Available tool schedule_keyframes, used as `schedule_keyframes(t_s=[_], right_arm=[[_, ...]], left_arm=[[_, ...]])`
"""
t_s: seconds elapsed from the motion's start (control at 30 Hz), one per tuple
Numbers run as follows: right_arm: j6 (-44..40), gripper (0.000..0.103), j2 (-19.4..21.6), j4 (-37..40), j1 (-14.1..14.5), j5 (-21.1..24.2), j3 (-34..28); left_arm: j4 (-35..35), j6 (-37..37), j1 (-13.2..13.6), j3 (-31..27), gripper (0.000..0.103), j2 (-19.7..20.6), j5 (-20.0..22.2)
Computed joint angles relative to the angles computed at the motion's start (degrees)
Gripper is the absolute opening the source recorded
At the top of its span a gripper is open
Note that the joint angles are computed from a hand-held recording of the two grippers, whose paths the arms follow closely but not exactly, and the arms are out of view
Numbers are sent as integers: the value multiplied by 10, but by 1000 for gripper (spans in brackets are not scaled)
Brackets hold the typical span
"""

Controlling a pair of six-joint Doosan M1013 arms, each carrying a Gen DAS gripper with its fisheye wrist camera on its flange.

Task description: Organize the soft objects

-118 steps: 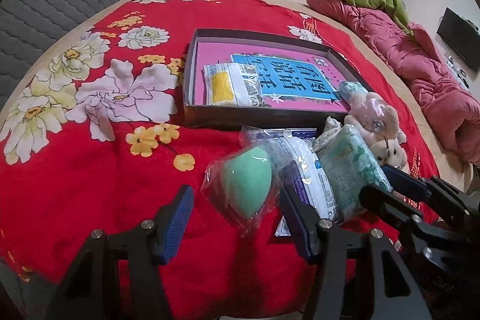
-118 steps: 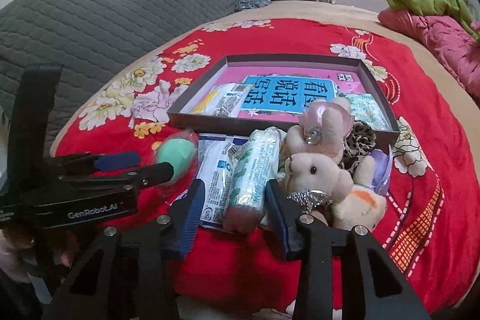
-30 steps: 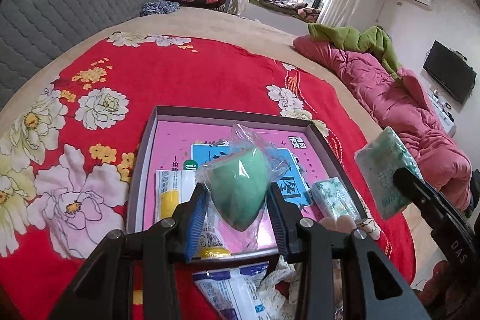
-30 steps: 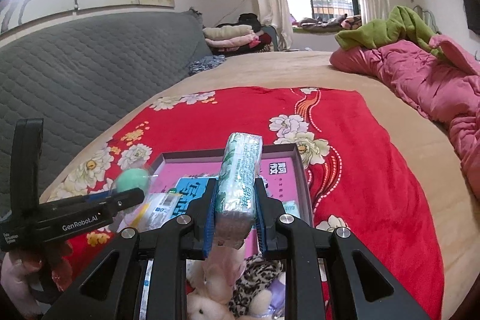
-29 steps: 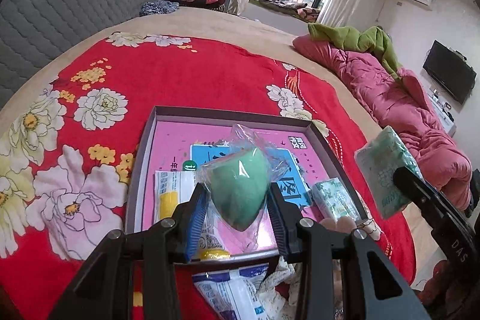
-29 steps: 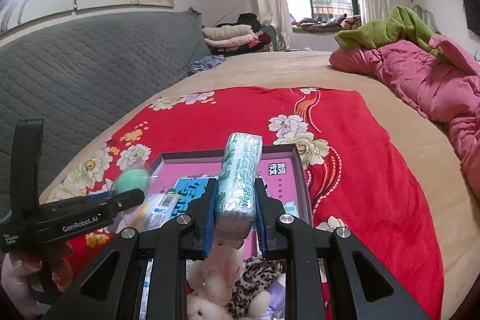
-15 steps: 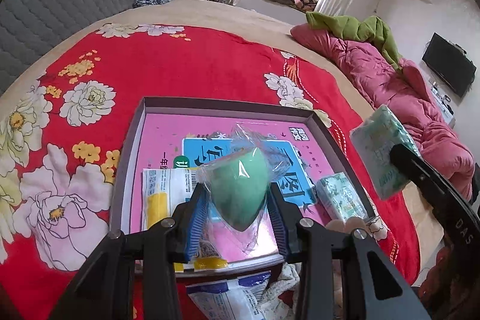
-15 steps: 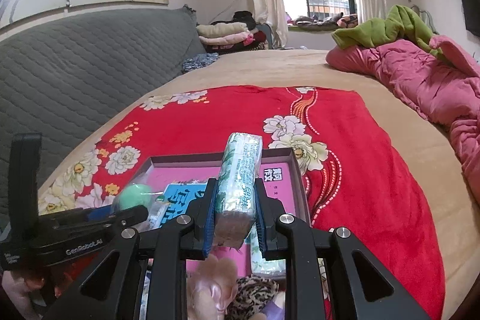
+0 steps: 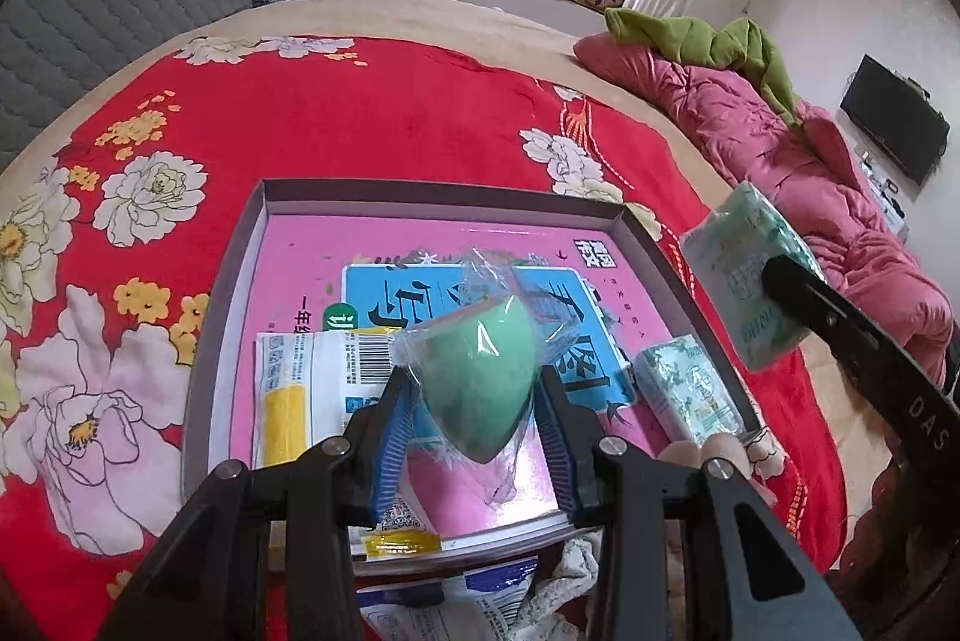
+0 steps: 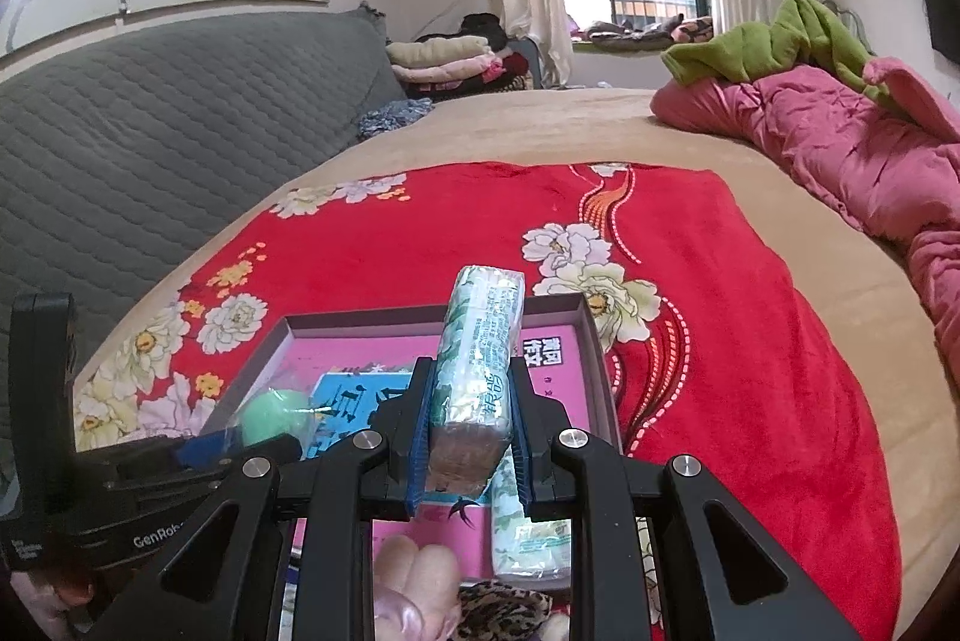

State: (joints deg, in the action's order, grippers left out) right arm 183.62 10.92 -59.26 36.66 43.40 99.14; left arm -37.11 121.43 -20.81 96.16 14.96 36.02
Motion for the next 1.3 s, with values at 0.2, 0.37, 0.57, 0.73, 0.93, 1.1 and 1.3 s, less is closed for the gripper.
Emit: schedule_keyframes(t_s=[0.2,0.37,0.57,0.73,0.93,1.1,1.3], right_arm=[[9,23,-2,5,-6,-8,7],[6,23,-2,19,-12,-15,10],[11,23,-1,48,-24,-50,19],[-15,23,7,93,-28,-72,18],[-44,23,14,125,-28,-91,15],[-51,23,16,156,-32,-119,19],[-62,23,21,173,-31,-100,17]], left_arm=[[-5,8,-3,0,40,9,4],[-14,28,-8,2,40,12,8],[0,24,-14,3,40,17,19],[12,13,-16,3,40,19,17],[22,2,-13,0,40,22,22],[40,-15,-13,-2,40,22,18],[48,-21,-13,-2,40,22,15]])
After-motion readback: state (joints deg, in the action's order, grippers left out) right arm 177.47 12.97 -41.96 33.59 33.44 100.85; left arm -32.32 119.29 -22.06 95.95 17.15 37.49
